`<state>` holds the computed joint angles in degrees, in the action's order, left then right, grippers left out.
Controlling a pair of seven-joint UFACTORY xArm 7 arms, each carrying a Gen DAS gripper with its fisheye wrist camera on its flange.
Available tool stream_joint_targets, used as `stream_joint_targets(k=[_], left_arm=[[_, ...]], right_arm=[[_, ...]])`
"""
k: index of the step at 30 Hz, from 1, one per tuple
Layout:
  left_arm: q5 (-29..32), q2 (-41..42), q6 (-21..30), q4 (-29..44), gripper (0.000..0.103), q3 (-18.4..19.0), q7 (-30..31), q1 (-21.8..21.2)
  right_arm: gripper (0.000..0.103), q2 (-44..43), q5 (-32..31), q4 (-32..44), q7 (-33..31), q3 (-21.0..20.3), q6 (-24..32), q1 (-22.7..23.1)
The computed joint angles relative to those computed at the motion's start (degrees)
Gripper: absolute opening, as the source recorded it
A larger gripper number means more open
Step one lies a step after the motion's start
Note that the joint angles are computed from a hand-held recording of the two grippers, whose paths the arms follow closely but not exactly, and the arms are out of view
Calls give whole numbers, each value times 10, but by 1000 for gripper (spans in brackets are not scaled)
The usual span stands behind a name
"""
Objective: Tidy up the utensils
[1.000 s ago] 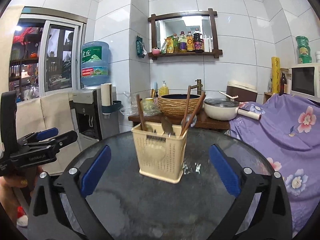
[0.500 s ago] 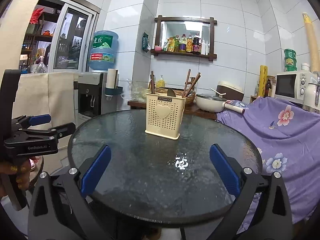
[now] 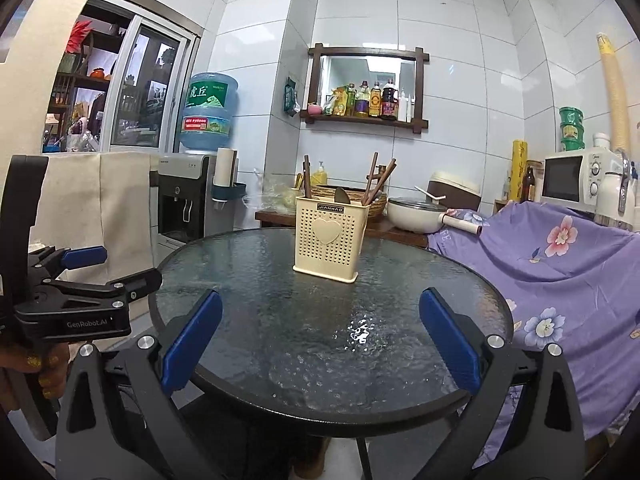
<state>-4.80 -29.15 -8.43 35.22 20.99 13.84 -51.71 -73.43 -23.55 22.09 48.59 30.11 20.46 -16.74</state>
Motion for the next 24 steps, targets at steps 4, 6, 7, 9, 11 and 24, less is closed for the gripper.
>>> stream_joint_targets(k=[4, 6, 7, 9, 11, 24], left_arm=[[0, 0, 3, -1, 96, -6, 0, 6], [0, 1, 0, -3, 96, -20, -4, 22], [1, 2, -1, -4, 96, -26, -5, 29], [4, 2, 1, -5, 96, -30, -7, 35], [4, 0, 7, -5, 97, -32, -8, 37], [-16, -8, 17, -3, 97, -12, 0, 17]], right_arm=[[97, 1, 1, 0, 3, 0, 4, 2], [97, 1, 2, 1, 4, -1, 7, 3], [97, 0, 1, 1, 4, -3, 8, 3], [97, 0, 2, 2, 5, -3, 9, 4], [97, 0, 2, 1, 7, -4, 10, 6], [97, 6, 5, -3, 17, -7, 0, 4]])
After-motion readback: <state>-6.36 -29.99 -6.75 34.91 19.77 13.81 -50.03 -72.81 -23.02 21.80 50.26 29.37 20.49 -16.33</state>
